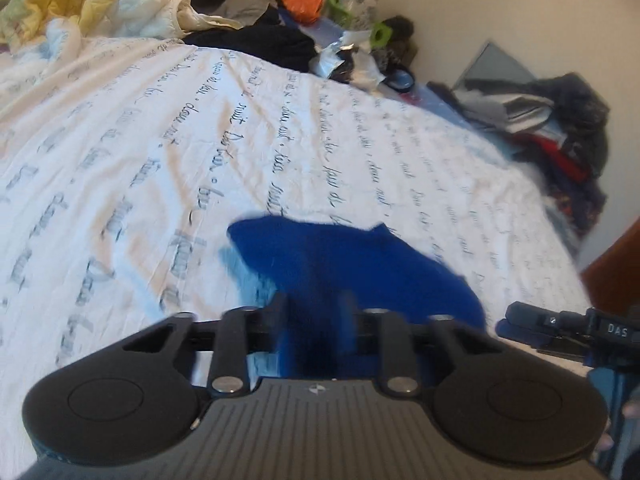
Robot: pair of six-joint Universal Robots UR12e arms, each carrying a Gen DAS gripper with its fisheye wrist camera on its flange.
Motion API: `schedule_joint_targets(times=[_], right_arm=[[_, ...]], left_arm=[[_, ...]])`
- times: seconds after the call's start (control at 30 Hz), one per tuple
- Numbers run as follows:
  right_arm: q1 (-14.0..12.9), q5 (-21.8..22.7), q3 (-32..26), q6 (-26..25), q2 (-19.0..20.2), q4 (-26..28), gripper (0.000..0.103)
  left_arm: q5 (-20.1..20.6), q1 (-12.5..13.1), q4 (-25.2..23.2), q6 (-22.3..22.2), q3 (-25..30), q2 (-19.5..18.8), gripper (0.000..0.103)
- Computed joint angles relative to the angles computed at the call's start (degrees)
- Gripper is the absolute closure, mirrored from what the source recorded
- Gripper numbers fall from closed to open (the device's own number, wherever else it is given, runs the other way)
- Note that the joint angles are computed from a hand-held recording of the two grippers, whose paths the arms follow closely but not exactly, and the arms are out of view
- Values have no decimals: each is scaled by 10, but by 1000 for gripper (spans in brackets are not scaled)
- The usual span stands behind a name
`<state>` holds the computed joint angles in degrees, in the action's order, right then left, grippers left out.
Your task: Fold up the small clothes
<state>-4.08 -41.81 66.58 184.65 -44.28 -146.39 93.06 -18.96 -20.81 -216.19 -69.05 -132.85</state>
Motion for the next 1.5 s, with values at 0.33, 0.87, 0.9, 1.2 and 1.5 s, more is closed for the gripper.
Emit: schedule_joint_targets(times=[0.33, 0.87, 0.9, 1.2, 1.5], right_arm=[[-27, 0, 120, -215, -76, 120, 39], [-25, 22, 147, -230, -107, 158, 78], [-28, 31, 150, -201, -107, 113, 70], [33, -21, 26, -170, -28, 4, 46], [44, -89, 71, -309, -30, -57, 48]], left_arm=[[-93, -29, 61, -67, -101, 31, 60], [102, -59, 30, 56, -123, 76, 21], [120, -63, 69, 72, -121, 71, 9], [144, -81, -33, 202, 39, -39, 25], [139, -77, 53, 301, -32, -17, 25]])
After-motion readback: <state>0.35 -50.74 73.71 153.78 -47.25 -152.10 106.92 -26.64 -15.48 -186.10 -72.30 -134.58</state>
